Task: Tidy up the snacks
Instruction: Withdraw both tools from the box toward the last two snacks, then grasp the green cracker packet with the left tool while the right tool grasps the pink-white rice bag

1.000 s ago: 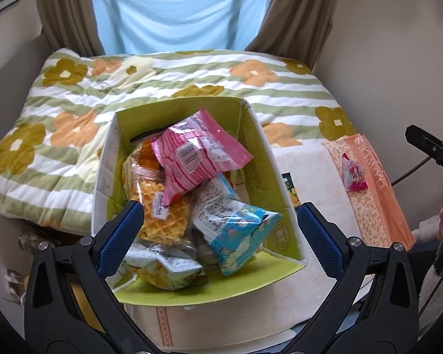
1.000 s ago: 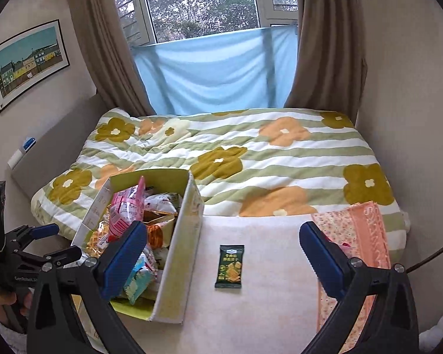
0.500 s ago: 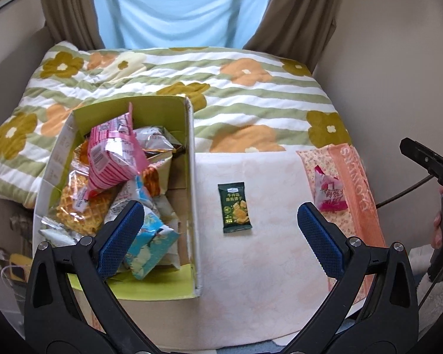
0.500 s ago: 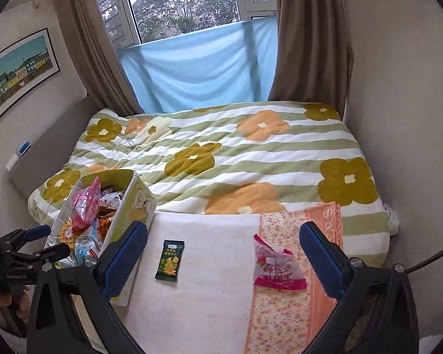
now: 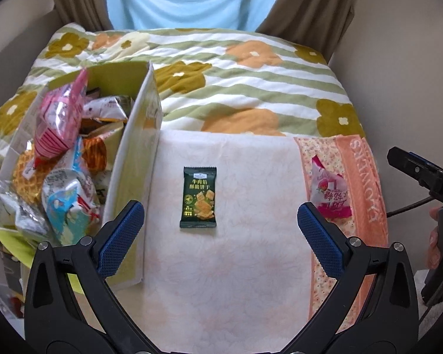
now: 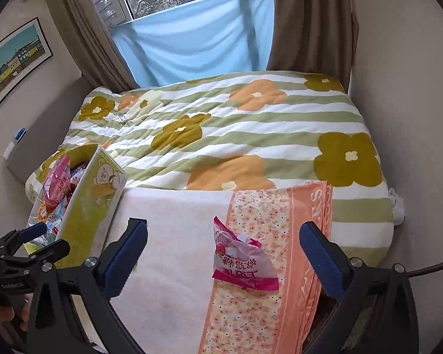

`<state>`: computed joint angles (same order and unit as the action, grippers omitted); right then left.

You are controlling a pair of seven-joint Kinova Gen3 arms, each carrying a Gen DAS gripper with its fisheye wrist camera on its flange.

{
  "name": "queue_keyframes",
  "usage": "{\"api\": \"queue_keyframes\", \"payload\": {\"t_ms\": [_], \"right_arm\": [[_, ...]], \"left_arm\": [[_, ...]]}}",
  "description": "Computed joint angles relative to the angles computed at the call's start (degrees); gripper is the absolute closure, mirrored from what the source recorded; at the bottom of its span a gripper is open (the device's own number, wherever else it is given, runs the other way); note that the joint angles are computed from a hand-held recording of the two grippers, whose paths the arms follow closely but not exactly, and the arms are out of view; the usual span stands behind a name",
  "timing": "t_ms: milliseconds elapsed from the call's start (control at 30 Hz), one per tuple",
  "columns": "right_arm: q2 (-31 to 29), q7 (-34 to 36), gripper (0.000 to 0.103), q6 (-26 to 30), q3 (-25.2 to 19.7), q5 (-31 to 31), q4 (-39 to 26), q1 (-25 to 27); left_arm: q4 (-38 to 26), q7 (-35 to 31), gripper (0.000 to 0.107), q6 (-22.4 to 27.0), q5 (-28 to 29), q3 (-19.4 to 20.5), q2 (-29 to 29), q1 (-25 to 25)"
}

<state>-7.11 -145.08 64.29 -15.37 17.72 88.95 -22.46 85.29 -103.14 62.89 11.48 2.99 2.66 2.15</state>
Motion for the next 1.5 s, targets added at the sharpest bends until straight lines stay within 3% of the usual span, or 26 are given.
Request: {"api": "queue_keyframes", "payload": {"t_ms": [167,300,433,600,1067,1167,1233,1333,1500], "right_arm": [[0.46,-0.59,0.000,-5.38,1.09,-3.52,5.74,0.35],[1.80,-3.64,0.000,-7.11,0.33,-1.71,8.80,-0.19],[3.49,-5.48,0.000,-8.06,0.26,0.35,10.58,-1.55],[5.56,-5.74,0.000,-9.50,1.49,0.36,11.30,-2.77],[8.97,-5.09,0.000,-8.60,4.15,-0.04,10.99,-4.89],[9.09,-5.09,0.000,-8.51,4.28,-0.38,11.08,-4.88],[9.20,-5.09,0.000,-8.02,4.23,-0.22,10.92,-5.04],[9.25,-5.70,0.000,-7.68,4.07,0.53,10.72,-5.50],[9.39,-7.98,0.000,-6.86,3.98,2.62,10.49,-6.21]], "left_arm": [[6.61,4.12,0.005,-8.18,-5.73,1.32,1.80,2.90],[10.59,8.79,0.005,-15.70,-11.63,1.60,4.26,5.41],[10.32,11.46,0.011,-17.76,-12.39,1.23,8.05,5.63],[8.50,13.13,0.016,-17.80,-13.45,0.79,11.75,6.08],[2.35,9.42,0.030,-11.07,-10.41,1.16,16.60,4.22],[0.42,9.07,0.039,-8.68,-10.19,0.97,17.41,3.91],[0.34,8.63,0.053,-8.25,-10.01,0.86,17.17,3.60],[0.53,7.67,0.065,-8.06,-9.82,0.76,16.73,3.08],[0.93,5.98,0.067,-8.27,-9.08,0.90,16.40,2.56]]}}
